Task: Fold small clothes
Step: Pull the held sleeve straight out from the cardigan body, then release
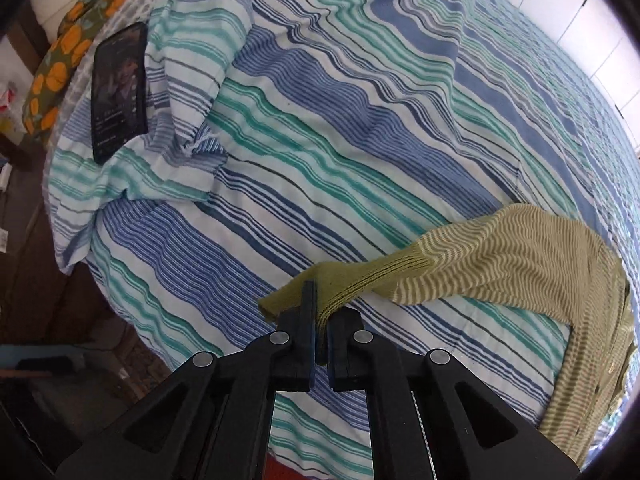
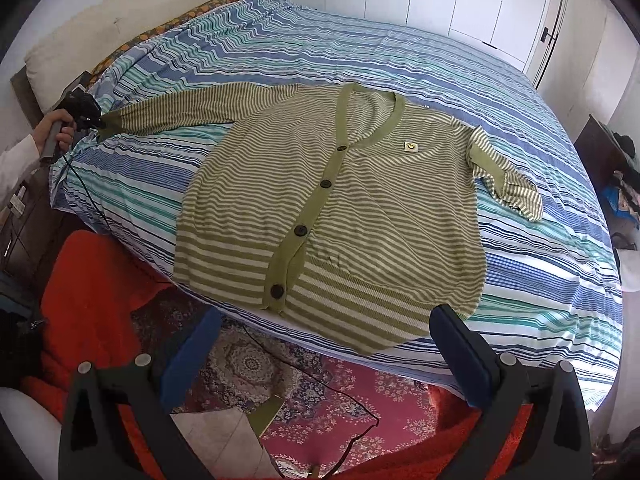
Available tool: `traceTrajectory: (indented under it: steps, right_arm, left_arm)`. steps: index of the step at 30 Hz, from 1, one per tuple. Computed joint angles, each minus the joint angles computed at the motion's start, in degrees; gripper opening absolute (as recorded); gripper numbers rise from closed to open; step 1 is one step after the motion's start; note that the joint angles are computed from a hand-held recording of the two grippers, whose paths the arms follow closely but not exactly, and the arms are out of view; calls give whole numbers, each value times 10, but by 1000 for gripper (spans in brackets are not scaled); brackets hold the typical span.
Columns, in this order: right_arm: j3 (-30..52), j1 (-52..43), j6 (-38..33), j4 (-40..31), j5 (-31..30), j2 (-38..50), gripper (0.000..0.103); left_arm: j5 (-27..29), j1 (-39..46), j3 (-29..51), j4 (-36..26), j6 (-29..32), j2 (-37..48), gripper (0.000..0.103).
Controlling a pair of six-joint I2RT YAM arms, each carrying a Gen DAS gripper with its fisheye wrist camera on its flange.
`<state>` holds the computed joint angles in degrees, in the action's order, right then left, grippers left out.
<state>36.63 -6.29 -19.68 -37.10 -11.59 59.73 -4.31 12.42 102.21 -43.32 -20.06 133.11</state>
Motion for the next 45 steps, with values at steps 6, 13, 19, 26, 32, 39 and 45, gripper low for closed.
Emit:
traceTrajectory:
  steps: [6,13,19,26,32,39,45]
  right_arm:
    - [2,2,3,-5,9,-5,103]
    - [3,17,5,-2,20,9,103]
    - [3,24,12,-3,31,7,103]
    - [4,43,18,14,35,45,103]
    - [2,81,18,23,50,53,103]
    - [7,28,21,16,34,49,103]
    - [28,-112,-57,64,-16,114,103]
  left_arm:
    - [-11,23,10,6,-38,18,1]
    - [-1,55,159,-99,-75,87,15]
    - [7,90,85,-39,-111,56,45]
    - [26,73,-194,201,-59,-88,50]
    - [-20,0,-97,171,-41,-16,52]
    - [-133,-59,95,-7,34,135,55]
    - [-113,-66,-56,44,36,8,57]
